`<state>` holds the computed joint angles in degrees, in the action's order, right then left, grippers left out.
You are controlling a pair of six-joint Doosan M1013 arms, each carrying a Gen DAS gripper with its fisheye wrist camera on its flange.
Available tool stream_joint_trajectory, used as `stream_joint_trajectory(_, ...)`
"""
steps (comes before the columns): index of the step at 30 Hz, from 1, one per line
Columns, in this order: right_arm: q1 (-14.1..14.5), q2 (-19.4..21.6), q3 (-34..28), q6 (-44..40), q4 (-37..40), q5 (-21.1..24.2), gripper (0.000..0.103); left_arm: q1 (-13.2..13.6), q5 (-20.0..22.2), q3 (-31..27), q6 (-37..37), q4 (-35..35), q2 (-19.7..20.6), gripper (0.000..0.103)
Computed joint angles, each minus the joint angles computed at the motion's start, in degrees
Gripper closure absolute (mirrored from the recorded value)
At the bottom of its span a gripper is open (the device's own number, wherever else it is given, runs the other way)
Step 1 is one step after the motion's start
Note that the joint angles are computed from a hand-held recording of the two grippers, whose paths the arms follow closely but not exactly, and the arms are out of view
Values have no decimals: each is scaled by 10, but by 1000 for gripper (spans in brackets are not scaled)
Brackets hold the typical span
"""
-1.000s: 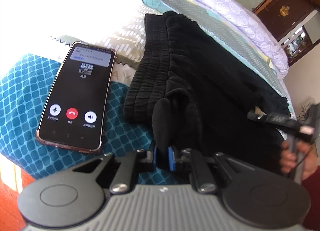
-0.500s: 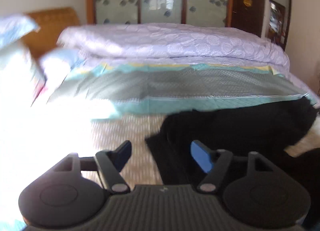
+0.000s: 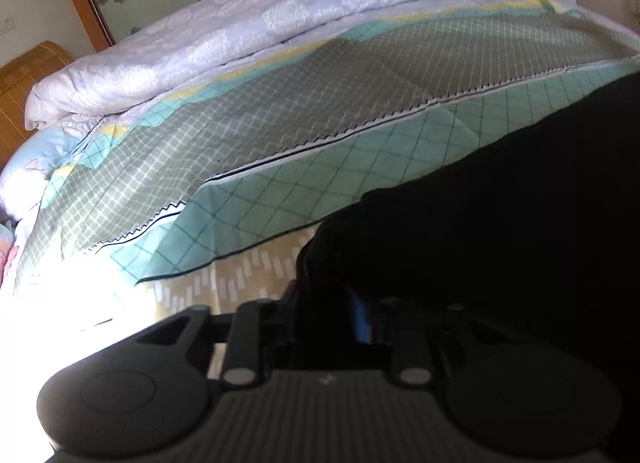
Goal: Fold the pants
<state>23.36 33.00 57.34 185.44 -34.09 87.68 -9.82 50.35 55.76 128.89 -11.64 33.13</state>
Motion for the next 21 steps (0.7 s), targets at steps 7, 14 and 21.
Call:
stream_joint_trajectory(7,34,-57,77,86,-65,-49,96,10,-55,53,21,-58,-65,90)
stream_joint_trajectory(14,146,-170,165,255,-152,-58,97,61,-47,184,135,-219,-207,90)
stream_joint_trajectory(21,308,-243,275,481,-137,60,97,117,44,336,186,-242,-320,86)
